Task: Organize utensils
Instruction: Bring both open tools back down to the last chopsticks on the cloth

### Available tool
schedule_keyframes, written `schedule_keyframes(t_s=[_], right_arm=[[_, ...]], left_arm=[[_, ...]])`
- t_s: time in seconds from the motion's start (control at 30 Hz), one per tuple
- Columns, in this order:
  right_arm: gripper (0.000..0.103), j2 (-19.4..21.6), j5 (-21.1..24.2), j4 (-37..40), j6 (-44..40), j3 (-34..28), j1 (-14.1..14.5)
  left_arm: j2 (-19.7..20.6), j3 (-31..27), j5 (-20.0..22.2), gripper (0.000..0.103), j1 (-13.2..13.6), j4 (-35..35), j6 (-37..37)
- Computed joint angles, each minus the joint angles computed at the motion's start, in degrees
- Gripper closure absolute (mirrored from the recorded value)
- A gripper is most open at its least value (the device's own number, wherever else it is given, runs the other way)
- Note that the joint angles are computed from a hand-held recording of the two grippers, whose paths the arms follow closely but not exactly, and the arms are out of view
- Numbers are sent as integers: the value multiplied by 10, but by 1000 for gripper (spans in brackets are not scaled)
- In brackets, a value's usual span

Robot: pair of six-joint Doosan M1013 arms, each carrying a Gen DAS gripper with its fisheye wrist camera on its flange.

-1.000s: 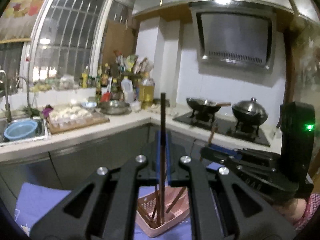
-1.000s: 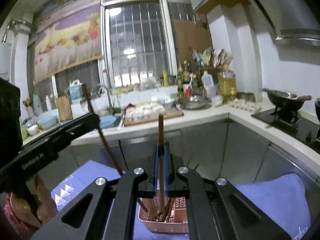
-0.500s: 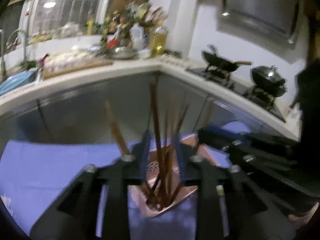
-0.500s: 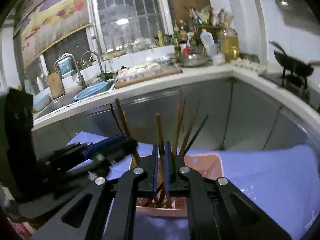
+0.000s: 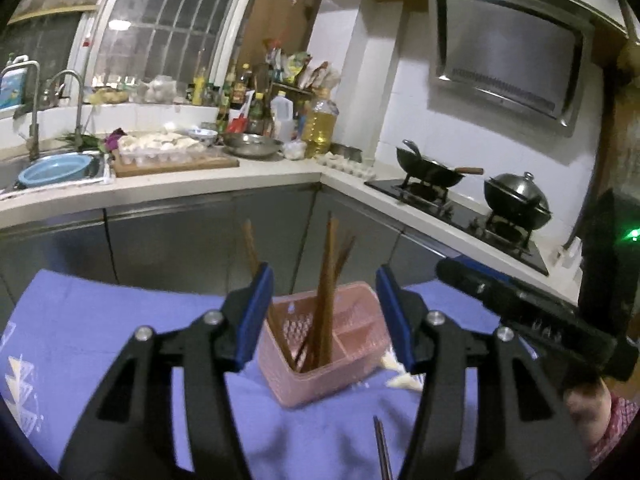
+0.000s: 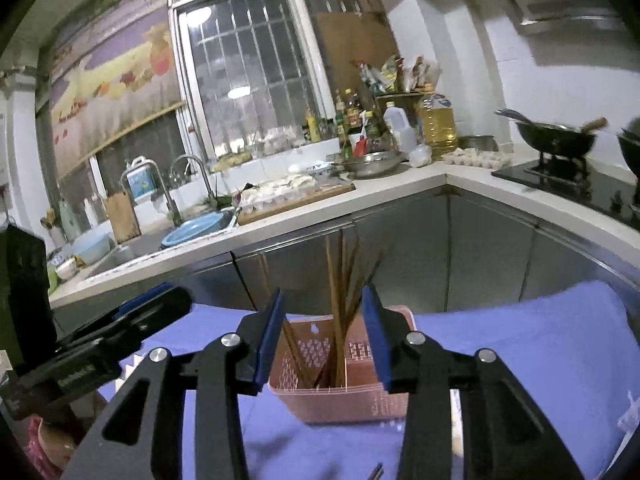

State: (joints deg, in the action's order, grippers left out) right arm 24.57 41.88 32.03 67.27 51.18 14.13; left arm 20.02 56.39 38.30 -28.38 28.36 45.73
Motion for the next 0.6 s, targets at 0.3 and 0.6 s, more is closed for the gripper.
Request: schedule_keyframes(t_s=[0.3, 0.6], right_arm=[[67, -71, 60, -26, 56, 196, -32], [71, -120, 46, -62, 90, 297, -41]], left_arm=[[-40, 137, 49, 52, -18, -195, 122], [-34, 168, 87, 66, -40, -306, 230]])
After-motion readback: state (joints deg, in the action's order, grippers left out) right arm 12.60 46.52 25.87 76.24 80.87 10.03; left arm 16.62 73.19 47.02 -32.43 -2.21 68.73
